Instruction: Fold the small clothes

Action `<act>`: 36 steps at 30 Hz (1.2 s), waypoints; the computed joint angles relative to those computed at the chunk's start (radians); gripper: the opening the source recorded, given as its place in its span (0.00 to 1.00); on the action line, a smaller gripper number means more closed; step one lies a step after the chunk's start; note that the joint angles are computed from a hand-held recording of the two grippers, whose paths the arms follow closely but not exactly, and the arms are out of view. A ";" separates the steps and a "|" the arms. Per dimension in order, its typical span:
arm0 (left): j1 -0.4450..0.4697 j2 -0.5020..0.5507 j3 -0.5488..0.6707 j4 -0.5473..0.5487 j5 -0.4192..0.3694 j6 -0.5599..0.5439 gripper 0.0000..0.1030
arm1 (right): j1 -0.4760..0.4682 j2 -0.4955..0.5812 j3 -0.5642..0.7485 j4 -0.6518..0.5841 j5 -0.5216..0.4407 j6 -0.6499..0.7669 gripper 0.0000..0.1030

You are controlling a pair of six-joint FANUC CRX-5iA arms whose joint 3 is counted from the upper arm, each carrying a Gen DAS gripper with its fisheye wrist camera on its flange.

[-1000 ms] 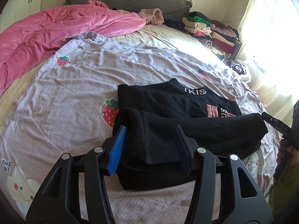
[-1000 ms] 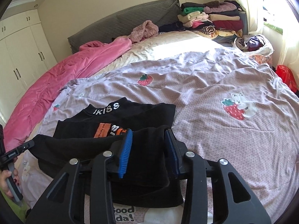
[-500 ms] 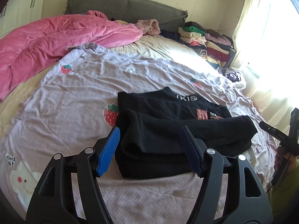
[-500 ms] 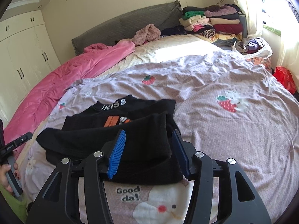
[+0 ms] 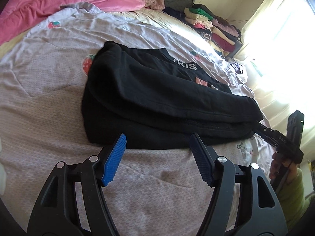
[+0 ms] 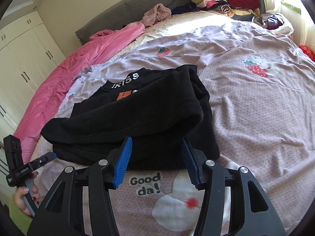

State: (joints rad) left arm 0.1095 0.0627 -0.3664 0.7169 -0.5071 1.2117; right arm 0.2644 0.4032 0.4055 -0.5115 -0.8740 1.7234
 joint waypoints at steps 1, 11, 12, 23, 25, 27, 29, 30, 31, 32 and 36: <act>-0.001 0.010 0.011 -0.001 -0.001 0.002 0.58 | 0.001 0.005 0.006 -0.002 0.001 0.000 0.49; 0.020 0.103 0.103 0.038 -0.063 0.040 0.58 | -0.026 0.067 0.091 -0.082 -0.030 -0.009 0.48; 0.020 0.110 0.111 0.036 -0.063 0.043 0.58 | -0.027 0.071 0.098 -0.083 -0.030 -0.008 0.46; 0.032 0.163 0.226 0.017 -0.080 0.041 0.05 | -0.053 0.147 0.246 -0.146 -0.078 0.013 0.05; 0.037 0.166 0.246 0.031 -0.073 0.028 0.05 | -0.055 0.160 0.279 -0.152 -0.067 0.010 0.05; 0.044 0.179 0.279 0.028 -0.076 0.039 0.05 | -0.058 0.180 0.316 -0.156 -0.063 0.004 0.05; 0.050 0.206 0.327 -0.009 -0.094 0.076 0.05 | -0.059 0.216 0.376 -0.150 -0.070 -0.035 0.05; 0.054 0.223 0.356 -0.033 -0.108 0.103 0.05 | -0.061 0.245 0.420 -0.152 -0.085 -0.064 0.05; 0.058 0.238 0.377 -0.046 -0.115 0.124 0.05 | -0.061 0.268 0.454 -0.148 -0.096 -0.093 0.05; 0.061 0.250 0.395 -0.059 -0.124 0.143 0.05 | -0.060 0.287 0.484 -0.148 -0.110 -0.111 0.05; 0.071 0.309 0.493 -0.140 -0.171 0.222 0.05 | -0.048 0.370 0.599 -0.108 -0.142 -0.200 0.05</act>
